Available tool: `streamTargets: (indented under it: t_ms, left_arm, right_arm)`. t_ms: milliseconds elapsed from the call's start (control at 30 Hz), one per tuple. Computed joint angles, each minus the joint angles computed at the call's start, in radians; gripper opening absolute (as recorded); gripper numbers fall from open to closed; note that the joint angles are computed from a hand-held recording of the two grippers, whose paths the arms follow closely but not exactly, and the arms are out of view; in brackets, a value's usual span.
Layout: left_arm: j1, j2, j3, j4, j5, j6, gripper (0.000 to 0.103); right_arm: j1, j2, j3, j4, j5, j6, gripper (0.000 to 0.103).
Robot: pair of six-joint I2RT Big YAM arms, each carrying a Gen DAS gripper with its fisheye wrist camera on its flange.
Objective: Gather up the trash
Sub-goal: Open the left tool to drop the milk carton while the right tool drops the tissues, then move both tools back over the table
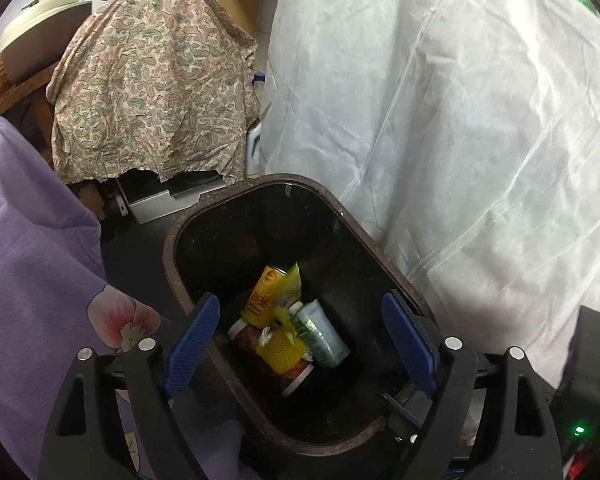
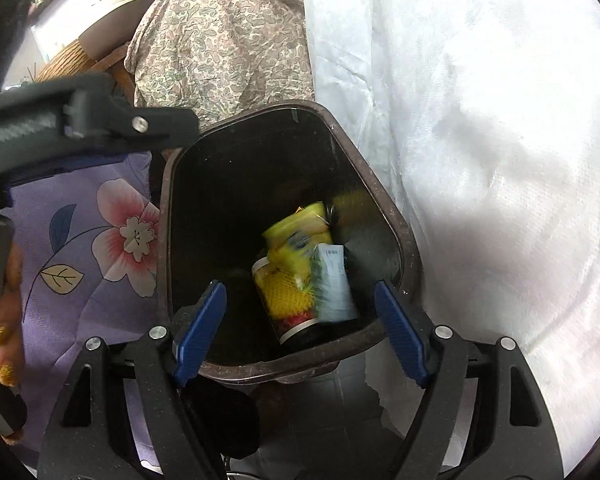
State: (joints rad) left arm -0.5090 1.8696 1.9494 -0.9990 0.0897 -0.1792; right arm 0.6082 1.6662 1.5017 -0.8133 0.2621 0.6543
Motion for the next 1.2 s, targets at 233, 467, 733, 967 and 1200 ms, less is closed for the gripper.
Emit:
streamTargets:
  t_ms: [233,467,733,967,1200]
  left_arm:
    - [0.011,-0.075,-0.056,0.014,0.014,-0.02,0.087]
    - [0.029,-0.192,-0.133,0.047,0.009,0.027,0.093]
    - [0.107,-0.325,-0.215,0.052,-0.027,0.121,0.097]
    - [0.246,-0.437,-0.313,0.053,-0.076,0.142,0.097]
    - [0.423,-0.511,-0.381,0.05,-0.123,0.139,0.097]
  right_arm:
    - [0.004,0.001,0.009,-0.003,-0.007,0.013,0.08]
    - [0.031,0.018,0.066,-0.013,-0.002,-0.015,0.08]
    - [0.077,0.055,0.196,-0.027,-0.016,-0.086,0.082]
    - [0.119,0.101,0.345,-0.036,-0.045,-0.173,0.083]
    - [0.167,0.216,0.576,-0.083,-0.095,-0.28,0.083]
